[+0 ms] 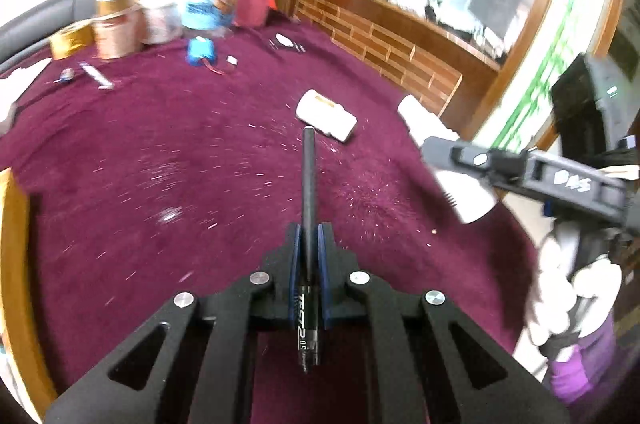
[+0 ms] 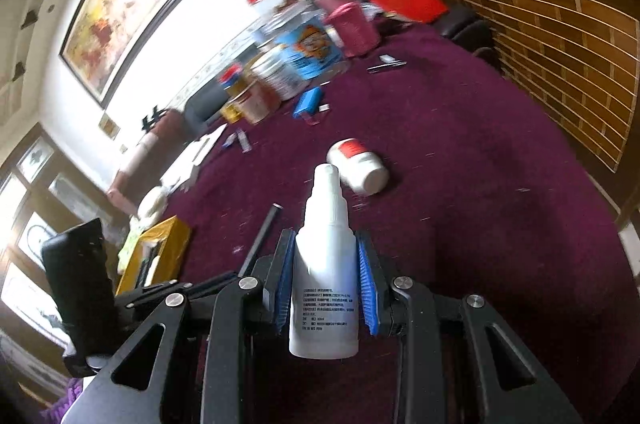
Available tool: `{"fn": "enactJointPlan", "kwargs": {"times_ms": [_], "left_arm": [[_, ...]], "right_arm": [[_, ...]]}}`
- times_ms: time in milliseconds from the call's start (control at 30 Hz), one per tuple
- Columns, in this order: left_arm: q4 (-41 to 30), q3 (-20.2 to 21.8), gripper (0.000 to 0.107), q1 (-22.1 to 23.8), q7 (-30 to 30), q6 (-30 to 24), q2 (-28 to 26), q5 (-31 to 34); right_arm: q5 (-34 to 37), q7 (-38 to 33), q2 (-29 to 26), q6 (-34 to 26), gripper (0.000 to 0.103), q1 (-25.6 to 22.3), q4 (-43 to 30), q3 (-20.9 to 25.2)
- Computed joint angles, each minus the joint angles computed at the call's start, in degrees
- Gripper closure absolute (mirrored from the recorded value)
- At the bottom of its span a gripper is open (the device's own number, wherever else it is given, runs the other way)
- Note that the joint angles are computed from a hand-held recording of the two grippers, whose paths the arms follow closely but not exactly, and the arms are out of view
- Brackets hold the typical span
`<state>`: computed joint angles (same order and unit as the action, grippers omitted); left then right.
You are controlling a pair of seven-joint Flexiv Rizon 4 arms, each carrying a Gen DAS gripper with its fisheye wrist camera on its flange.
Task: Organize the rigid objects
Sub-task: 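Grasp a black pen with left while right carries the spray bottle toward the tray, then lower the spray bottle into the tray with right while left releases the black pen there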
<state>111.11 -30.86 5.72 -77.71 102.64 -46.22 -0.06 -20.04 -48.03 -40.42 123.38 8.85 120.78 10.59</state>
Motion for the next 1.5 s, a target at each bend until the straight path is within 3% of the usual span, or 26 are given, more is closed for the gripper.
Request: {"fn": "enactJointPlan", "kwargs": {"times_ms": [67, 233, 333, 500, 567, 633, 700, 767, 1133, 1233, 1267, 1300, 1400, 1500], "left_arm": [[5.4, -4.1, 0.101, 5.8, -2.0, 4.4, 1.5, 1.8], [17.5, -9.0, 0.101, 19.6, -11.4, 13.0, 6.1, 7.9], [23.1, -7.4, 0.101, 24.3, -16.6, 17.0, 9.3, 9.9], [30.4, 0.6, 0.1, 27.7, -23.0, 21.9, 14.2, 11.4], [31.8, 5.2, 0.1, 26.0, -24.1, 23.3, 14.8, 11.0], [32.0, 7.3, 0.1, 26.7, -25.7, 23.4, 13.9, 12.5], [31.7, 8.6, 0.1, 27.2, -27.2, 23.3, 13.0, 14.3], [31.1, 11.8, 0.1, 25.0, -27.6, 23.5, 12.3, 14.7], [29.3, 22.3, 0.098, 14.7, -28.6, 24.4, 11.8, 12.7], [30.0, 25.8, 0.073, 10.3, -27.7, 24.9, 13.0, 8.9], [30.5, 27.9, 0.058, 7.6, -27.0, 25.5, 13.5, 6.3], [31.1, 30.0, 0.051, 4.6, -26.2, 26.4, 13.9, 3.4], [32.5, 33.2, 0.049, -0.5, -23.7, 28.9, 14.7, -2.1], [32.9, 33.9, 0.043, -2.4, -21.7, 29.6, 15.1, -5.1]], "right_arm": [[-0.8, -0.1, 0.5, -0.5, 0.077, 0.6, -0.2, 0.7], [-4.3, -0.6, 1.0, -3.6, 0.077, 3.0, -2.1, 3.0], [-9.2, 0.0, -0.5, -6.6, 0.077, 3.1, -5.2, 6.6], [-19.6, 1.9, -6.4, -13.6, 0.076, 0.1, -11.6, 16.5], [-22.7, 1.5, -9.9, -17.8, 0.076, -1.2, -14.6, 21.6], [-24.4, -0.2, -14.0, -23.3, 0.076, -2.4, -17.8, 27.5], [-24.1, -1.8, -16.8, -27.4, 0.076, -2.3, -20.1, 31.0], [-22.9, -2.6, -18.6, -31.5, 0.076, -0.3, -22.7, 32.4], [-16.4, -0.5, -15.0, -38.7, 0.076, 16.8, -29.0, 17.9], [-14.5, -0.7, -14.6, -39.8, 0.076, 19.0, -29.8, 15.7], [-13.8, -1.2, -14.6, -39.8, 0.076, 19.3, -29.9, 15.6], [-13.1, -1.4, -14.4, -39.8, 0.076, 19.9, -29.9, 15.0], [-11.8, -1.1, -12.7, -37.6, 0.076, 23.0, -28.7, 10.7], [-9.9, -1.9, -11.5, -36.1, 0.076, 24.6, -27.8, 8.6]]}}
